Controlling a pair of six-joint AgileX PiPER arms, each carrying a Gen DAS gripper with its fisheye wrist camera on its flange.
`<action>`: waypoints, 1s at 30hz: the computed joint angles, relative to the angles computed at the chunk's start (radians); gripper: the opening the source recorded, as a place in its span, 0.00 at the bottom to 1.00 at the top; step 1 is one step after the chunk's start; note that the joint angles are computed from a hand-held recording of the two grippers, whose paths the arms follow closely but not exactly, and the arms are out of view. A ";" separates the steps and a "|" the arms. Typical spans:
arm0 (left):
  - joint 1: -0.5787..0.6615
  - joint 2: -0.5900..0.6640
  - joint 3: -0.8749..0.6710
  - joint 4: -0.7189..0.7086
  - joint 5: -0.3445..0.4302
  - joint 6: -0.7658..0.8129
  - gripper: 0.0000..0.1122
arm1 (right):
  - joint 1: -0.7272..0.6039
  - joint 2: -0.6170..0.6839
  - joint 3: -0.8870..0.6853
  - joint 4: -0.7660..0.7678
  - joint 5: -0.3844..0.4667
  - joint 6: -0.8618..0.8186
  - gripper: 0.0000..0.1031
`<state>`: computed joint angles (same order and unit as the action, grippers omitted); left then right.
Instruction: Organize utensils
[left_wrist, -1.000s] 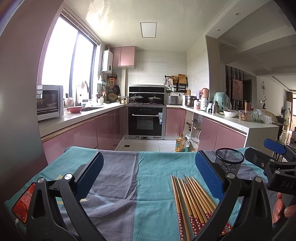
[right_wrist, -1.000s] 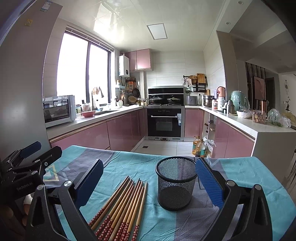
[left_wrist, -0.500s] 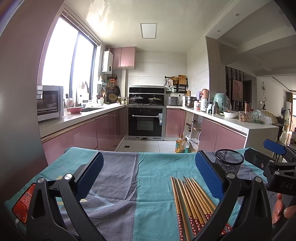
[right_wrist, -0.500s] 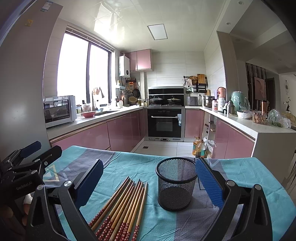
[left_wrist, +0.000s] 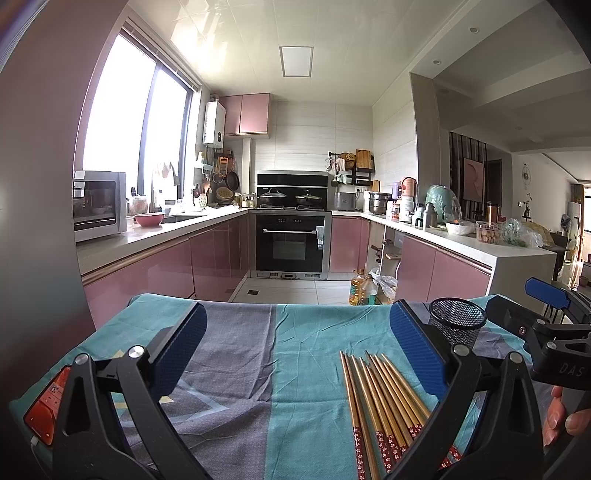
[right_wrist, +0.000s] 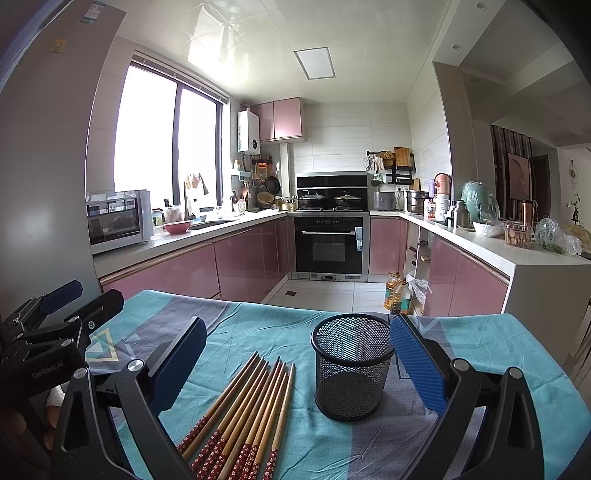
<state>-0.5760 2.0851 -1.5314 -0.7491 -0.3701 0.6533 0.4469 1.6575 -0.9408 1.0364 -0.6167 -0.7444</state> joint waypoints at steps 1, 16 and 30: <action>-0.001 0.000 0.000 -0.003 -0.001 0.004 0.87 | 0.001 0.001 0.000 0.000 -0.002 0.000 0.94; -0.004 -0.001 -0.004 -0.020 -0.001 0.021 0.87 | -0.010 -0.004 0.003 -0.008 0.009 0.004 0.93; 0.001 0.026 -0.060 -0.123 0.070 0.142 0.87 | -0.023 0.001 -0.014 0.014 0.053 -0.028 0.93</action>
